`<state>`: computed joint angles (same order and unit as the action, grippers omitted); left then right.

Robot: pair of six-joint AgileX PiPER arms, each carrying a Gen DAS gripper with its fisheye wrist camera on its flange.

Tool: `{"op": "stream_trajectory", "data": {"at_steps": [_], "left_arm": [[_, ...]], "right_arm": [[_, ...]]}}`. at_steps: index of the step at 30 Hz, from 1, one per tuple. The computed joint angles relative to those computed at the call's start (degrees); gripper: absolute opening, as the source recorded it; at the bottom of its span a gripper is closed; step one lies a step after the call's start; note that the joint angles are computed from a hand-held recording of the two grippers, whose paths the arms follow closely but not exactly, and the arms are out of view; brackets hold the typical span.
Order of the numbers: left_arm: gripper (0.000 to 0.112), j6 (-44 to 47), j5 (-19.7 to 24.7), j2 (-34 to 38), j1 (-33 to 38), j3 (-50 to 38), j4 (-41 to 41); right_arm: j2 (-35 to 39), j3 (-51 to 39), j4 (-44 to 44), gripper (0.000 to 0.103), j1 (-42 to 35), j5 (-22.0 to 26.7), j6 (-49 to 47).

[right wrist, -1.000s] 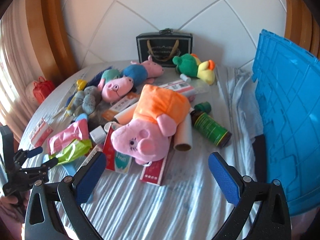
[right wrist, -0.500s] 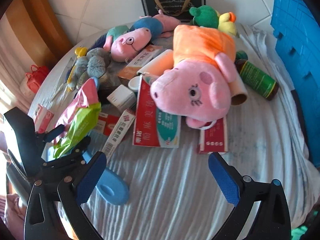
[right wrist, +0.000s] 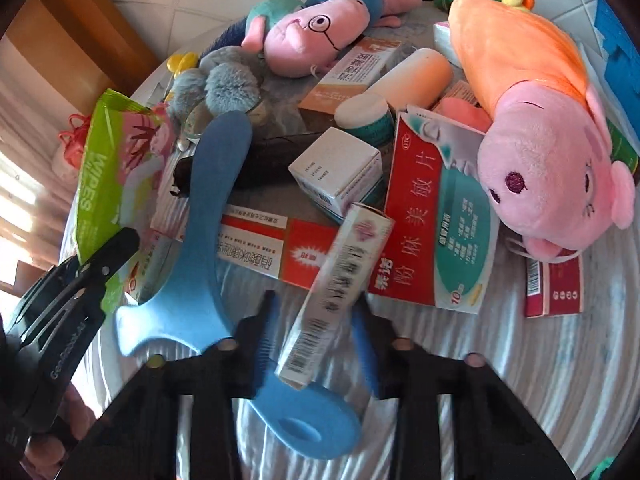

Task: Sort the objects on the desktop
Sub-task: 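Grasp the green wipes pack with the left gripper while the right grasps the white ointment box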

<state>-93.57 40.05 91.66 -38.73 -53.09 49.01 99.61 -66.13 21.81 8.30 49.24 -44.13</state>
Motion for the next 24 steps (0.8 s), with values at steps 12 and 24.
{"op": "stream_trajectory", "data": {"at_steps": [12,24], "left_arm": [[0.010,-1.52,10.79,-8.51,-6.58,-6.51,5.84],[0.010,9.66,20.10,4.43,-13.88,-36.93,10.44]], "right_arm": [[-14.93,-1.84,10.34,0.018,-4.35,4.90,-14.25],[-13.32,-21.33,23.03,0.018,-19.49,15.43,-23.13]]}}
